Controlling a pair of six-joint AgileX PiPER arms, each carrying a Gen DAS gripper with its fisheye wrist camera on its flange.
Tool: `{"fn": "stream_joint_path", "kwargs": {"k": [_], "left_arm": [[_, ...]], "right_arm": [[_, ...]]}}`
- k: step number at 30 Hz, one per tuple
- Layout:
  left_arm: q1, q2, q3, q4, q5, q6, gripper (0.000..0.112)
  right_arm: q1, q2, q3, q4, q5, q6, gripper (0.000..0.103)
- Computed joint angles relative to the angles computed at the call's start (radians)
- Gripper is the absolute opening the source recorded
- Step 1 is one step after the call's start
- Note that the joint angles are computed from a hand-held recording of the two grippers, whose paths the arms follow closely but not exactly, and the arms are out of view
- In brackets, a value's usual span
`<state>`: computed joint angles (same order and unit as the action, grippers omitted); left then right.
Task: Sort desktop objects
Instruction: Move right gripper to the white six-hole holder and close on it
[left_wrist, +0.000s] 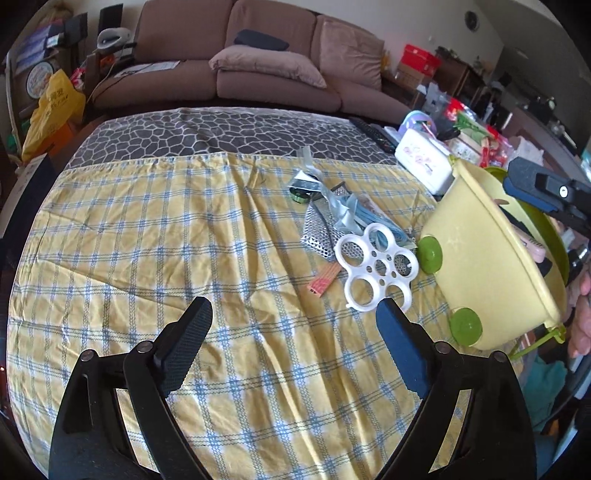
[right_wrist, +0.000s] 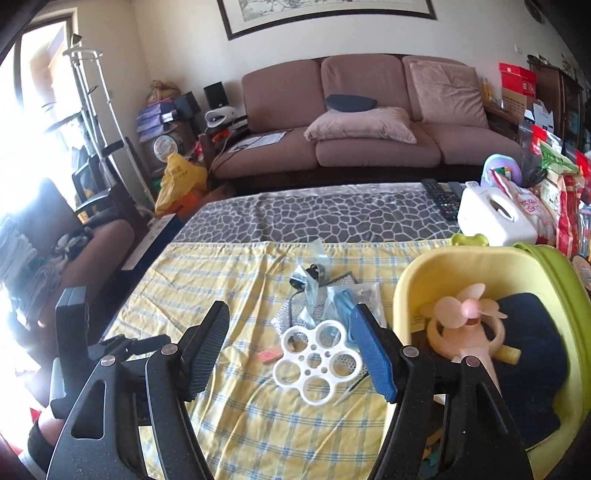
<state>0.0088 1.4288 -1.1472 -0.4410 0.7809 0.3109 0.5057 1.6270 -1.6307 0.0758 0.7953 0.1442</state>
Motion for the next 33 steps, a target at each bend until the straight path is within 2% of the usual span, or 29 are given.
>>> {"fn": "stream_joint_path", "kwargs": {"k": [7, 9, 11, 12, 18, 19, 20, 21, 23, 28, 33], "left_arm": [[0.079, 0.023, -0.002, 0.001, -0.020, 0.028, 0.094], [0.097, 0.028, -0.006, 0.001, -0.022, 0.033, 0.095], [0.117, 0.033, -0.009, 0.003, -0.025, 0.033, 0.099], [0.129, 0.034, -0.008, -0.003, -0.027, 0.039, 0.103], [0.181, 0.052, -0.011, -0.043, -0.006, 0.081, 0.103], [0.180, 0.054, -0.008, -0.040, -0.007, 0.084, 0.103], [0.179, 0.056, -0.008, -0.033, -0.006, 0.086, 0.103], [0.174, 0.061, -0.010, -0.023, -0.006, 0.081, 0.103], [0.167, 0.067, -0.010, -0.012, -0.006, 0.079, 0.103], [0.166, 0.071, -0.014, -0.018, -0.001, 0.094, 0.103], [0.166, 0.075, -0.018, -0.022, 0.007, 0.102, 0.103]], "right_arm": [[0.062, 0.089, -0.027, -0.058, -0.004, 0.059, 0.071], [0.079, 0.112, -0.028, -0.082, -0.007, 0.080, 0.077], [0.097, 0.139, -0.031, -0.106, -0.006, 0.098, 0.078], [0.107, 0.157, -0.037, -0.119, 0.002, 0.105, 0.078], [0.146, 0.259, -0.075, -0.247, 0.067, 0.177, 0.078], [0.148, 0.277, -0.087, -0.271, 0.089, 0.194, 0.077], [0.150, 0.295, -0.100, -0.293, 0.117, 0.206, 0.072], [0.154, 0.313, -0.115, -0.322, 0.147, 0.218, 0.055], [0.149, 0.340, -0.129, -0.338, 0.179, 0.217, 0.042], [0.139, 0.383, -0.154, -0.344, 0.216, 0.211, 0.042], [0.124, 0.420, -0.180, -0.316, 0.223, 0.192, 0.053]]}}
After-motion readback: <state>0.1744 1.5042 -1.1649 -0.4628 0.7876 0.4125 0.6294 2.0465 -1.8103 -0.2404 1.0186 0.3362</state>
